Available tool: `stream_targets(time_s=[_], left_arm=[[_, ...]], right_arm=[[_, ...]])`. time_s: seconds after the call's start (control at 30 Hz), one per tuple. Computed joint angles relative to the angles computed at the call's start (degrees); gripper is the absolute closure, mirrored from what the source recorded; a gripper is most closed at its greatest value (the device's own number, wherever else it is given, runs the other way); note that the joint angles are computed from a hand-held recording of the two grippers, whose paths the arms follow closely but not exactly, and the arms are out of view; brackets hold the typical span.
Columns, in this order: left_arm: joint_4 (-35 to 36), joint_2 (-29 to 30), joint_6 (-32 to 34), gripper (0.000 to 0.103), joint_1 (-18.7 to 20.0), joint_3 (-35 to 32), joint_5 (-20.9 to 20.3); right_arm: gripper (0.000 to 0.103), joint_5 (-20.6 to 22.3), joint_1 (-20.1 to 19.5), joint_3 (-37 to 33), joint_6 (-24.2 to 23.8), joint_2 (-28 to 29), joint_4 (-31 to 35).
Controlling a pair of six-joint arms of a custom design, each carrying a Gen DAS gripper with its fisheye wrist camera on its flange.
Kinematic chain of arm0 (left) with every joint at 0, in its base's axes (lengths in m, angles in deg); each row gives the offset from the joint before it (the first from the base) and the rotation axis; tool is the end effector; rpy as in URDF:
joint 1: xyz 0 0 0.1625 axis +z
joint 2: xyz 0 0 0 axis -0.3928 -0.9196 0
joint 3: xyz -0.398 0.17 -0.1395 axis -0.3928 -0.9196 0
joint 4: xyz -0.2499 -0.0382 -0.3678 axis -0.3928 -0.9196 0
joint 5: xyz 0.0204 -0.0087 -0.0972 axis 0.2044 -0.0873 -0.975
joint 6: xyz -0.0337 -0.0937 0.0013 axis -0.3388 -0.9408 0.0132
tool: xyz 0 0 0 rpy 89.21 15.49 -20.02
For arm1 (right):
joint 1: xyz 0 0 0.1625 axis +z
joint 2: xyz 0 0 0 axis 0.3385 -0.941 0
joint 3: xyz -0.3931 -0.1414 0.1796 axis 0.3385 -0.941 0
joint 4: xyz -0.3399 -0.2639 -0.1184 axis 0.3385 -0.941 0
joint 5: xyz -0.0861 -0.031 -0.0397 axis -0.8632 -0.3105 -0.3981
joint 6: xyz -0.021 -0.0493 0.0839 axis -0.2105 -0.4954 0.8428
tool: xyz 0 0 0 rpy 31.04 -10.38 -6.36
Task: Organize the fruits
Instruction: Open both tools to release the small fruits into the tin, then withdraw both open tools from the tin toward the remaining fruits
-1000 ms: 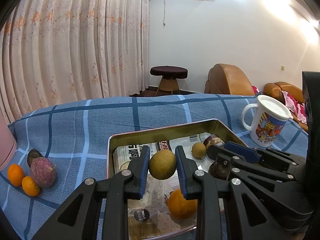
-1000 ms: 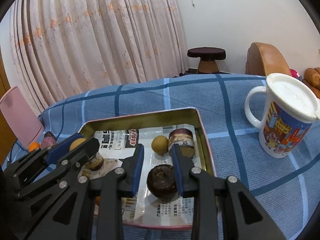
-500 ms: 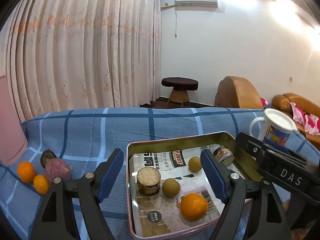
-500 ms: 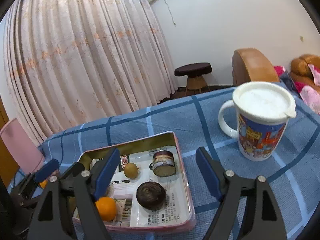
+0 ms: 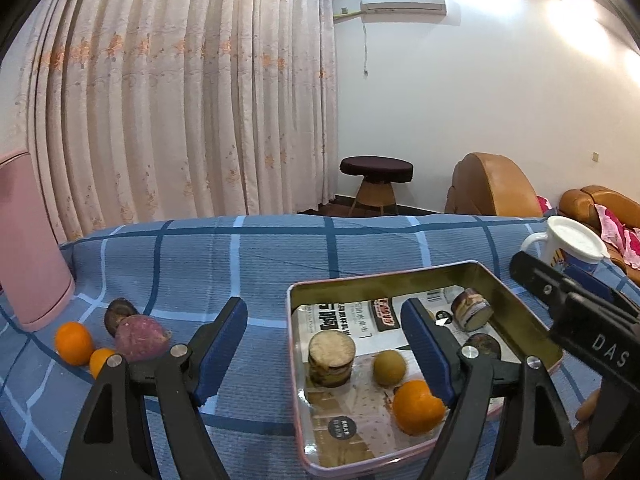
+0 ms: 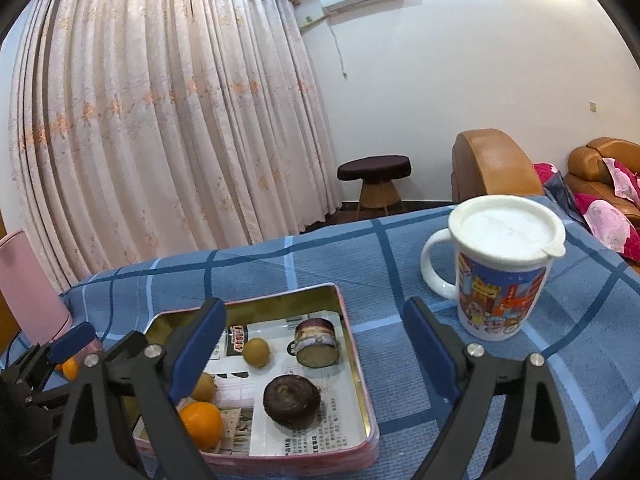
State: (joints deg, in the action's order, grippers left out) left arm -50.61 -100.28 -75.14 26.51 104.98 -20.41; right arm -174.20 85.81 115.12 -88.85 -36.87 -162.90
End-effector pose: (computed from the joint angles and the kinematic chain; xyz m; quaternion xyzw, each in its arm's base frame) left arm -0.2509 -0.2396 0.1235 0.1496 0.7667 -0.5131 0.3557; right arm 0.1871 -0.2854 0.1738 0.2370 -0.8208 0.4876 0.1800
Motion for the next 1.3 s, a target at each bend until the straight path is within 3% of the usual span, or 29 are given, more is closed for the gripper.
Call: stream_targets(time_s=[0.47,0.87,1.3], left_arm=[[5.08,-0.82,-4.18,0.023,-0.67,-0.3,-0.77],[7.37,-1.64,-5.92,0.023,-0.96,-0.35,-1.27],[15.5,-2.98,-12.65,0.023,-2.62,-0.74,-3.56]], right_arm=[[0.008,0.1,-0.18,0.61,-0.74,1.71,-6.47],[0.006,0.01,-0.35,0.76,-0.79,1.67,-7.42],[0.006,-1.99,0.97,0.57,-1.19,3.43,-10.51]])
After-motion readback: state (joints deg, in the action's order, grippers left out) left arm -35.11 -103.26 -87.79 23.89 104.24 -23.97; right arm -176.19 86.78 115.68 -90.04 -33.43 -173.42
